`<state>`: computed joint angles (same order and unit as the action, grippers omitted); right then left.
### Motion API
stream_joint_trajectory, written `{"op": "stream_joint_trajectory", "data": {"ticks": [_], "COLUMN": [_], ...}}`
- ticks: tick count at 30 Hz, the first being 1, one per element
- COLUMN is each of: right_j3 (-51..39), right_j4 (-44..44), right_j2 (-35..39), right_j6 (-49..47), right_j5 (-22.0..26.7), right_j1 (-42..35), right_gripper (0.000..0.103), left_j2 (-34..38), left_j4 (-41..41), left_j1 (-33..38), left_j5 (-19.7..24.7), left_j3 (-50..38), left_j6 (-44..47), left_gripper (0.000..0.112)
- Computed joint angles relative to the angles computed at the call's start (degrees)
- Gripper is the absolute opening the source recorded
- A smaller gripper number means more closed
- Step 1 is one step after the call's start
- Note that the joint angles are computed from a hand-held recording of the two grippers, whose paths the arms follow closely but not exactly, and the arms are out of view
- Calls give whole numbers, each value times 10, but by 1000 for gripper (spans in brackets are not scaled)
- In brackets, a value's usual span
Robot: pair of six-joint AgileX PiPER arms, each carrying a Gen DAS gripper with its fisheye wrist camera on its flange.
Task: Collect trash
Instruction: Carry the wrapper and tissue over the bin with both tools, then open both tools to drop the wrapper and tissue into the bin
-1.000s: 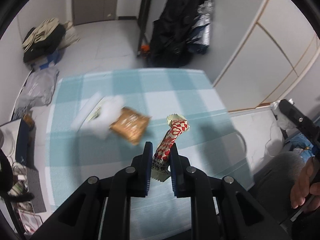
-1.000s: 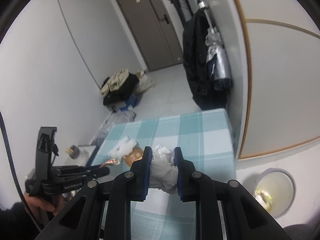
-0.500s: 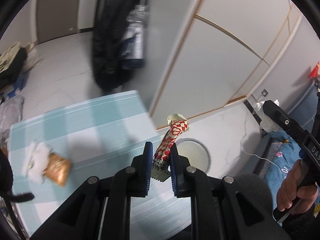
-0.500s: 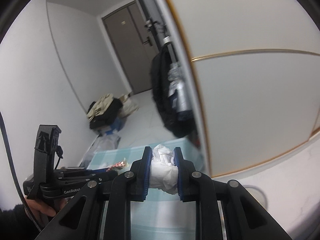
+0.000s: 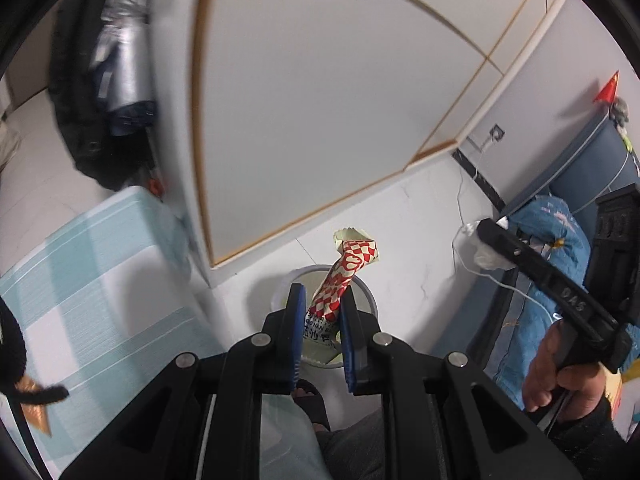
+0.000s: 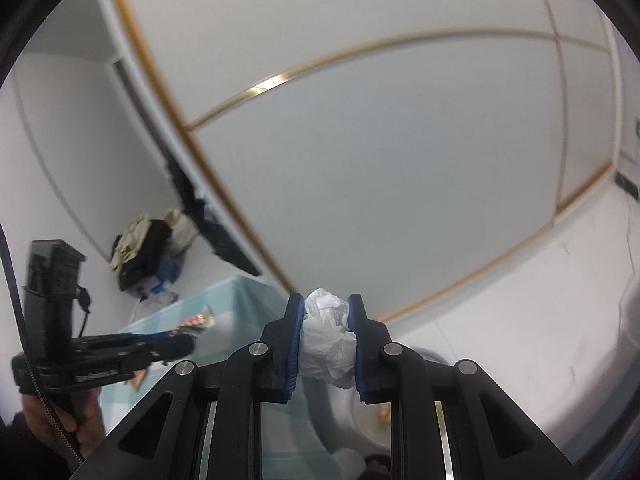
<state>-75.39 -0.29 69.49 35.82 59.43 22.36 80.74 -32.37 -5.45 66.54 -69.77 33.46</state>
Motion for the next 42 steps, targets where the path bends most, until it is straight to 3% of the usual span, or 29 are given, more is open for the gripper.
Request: {"op": "stream_joint_trajectory", "data": {"ticks": [7,11,16,22,25,29,33,36,42], "right_j3": [132,190,244,313,326,351,368,373,398], "right_j4": [102,165,190,283,272,347,369,317,361], "right_j2": [-8,25,83,158,197,226,227,211,181], "right_j6": [-88,-138,-177,-270,-259,-329,-347,-292,-339], "right_j5": [-59,-89,-125,-168,-196,-223,-232,-244,-248], "right_j1": [-114,-155,-169,-211,-191,-194,-204,-188,-206], "right_gripper": [21,21,21,23,23,23,30,34,48], "left_j2": [82,138,199,250,274,299,320,328,340], "left_j4": [29,55,58,76,83,86,84,75,81], "left_j1": [-87,-122,-147,-174,-177,-177,-171,-170,-182], "left_j5": [-37,-54,-49,-39,-21,-10,10,18,17], "left_j3": [-17,-25,-40,-67,-91,-107,-125,-131,-134], "left_j6": [-58,-85,-109,-138,-143,-146,-155,-158,-167], "left_gripper": [12,12,12,12,12,12,12,12,12]}}
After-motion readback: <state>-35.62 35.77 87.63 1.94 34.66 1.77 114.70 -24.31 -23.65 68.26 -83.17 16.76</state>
